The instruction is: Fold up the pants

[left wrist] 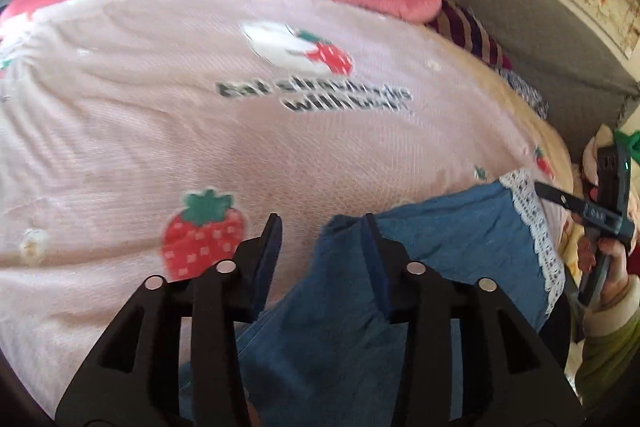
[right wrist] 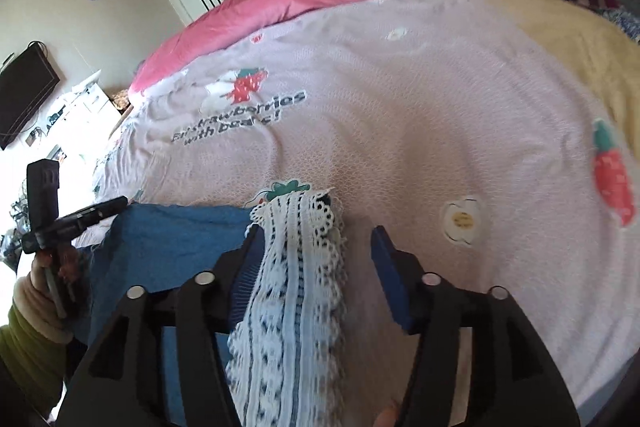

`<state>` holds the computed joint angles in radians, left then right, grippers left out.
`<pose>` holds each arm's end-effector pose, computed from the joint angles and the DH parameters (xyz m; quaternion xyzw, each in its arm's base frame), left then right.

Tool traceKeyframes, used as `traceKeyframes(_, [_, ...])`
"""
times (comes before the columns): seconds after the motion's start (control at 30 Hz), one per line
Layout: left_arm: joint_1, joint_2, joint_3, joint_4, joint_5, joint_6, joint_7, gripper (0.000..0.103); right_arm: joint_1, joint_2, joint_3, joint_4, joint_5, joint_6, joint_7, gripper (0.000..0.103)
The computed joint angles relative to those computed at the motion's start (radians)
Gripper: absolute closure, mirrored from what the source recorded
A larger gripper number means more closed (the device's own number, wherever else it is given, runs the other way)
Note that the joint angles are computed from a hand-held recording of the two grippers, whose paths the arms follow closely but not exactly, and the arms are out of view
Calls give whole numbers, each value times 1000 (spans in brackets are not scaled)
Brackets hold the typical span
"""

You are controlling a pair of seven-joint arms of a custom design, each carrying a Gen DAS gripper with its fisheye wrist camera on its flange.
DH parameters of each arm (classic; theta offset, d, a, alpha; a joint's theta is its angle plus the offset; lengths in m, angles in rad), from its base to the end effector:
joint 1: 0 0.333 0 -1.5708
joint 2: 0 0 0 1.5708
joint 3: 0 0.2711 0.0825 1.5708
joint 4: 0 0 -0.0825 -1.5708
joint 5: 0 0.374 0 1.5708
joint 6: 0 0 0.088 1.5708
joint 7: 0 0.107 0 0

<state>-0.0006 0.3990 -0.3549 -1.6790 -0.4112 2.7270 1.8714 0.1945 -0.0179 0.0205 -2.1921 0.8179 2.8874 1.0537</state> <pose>0.6518 -0.1947 0.4189 -0.5658 0.7363 -0.3639 0.0727 0.5547 0.0777 0.4227 -0.6527 0.6476 -0.1230 0.3734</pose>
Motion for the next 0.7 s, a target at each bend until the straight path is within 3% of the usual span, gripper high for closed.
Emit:
traceKeyframes(0.07, [39, -92, -30, -114, -86, 69, 35, 50, 8, -71, 2, -75, 21, 22, -18, 35])
traceKeyframes(0.13, [63, -202, -40, -240, -199, 126, 85, 43, 25, -141, 0, -154, 11, 39, -10, 34])
traceKeyframes(0.23, [47, -365, -7, -426, -308, 203, 97, 37, 26, -224, 12, -258, -79, 39, 87, 28])
traceKeyframes(0.3, [31, -455, 21, -518, -412, 209, 152, 33, 25, -256, 21, -305, -145, 44, 150, 28])
traceKeyframes(0.33, [25, -506, 36, -577, -406, 229, 133, 30, 24, -270, 26, -327, -177, 46, 182, 27])
traceKeyframes(0.4, [51, -596, 37, -682, -273, 251, 4, 28, 37, -279, 16, -344, -209, 37, 215, 27])
traceKeyframes(0.53, [62, -723, 79, -803, -187, 207, -84, 23, 50, -272, 7, -346, -257, 22, 265, 26])
traceKeyframes(0.7, [18, -779, 164, -892, -155, 176, -137, 22, 32, -240, 24, -327, -351, 6, 358, 26])
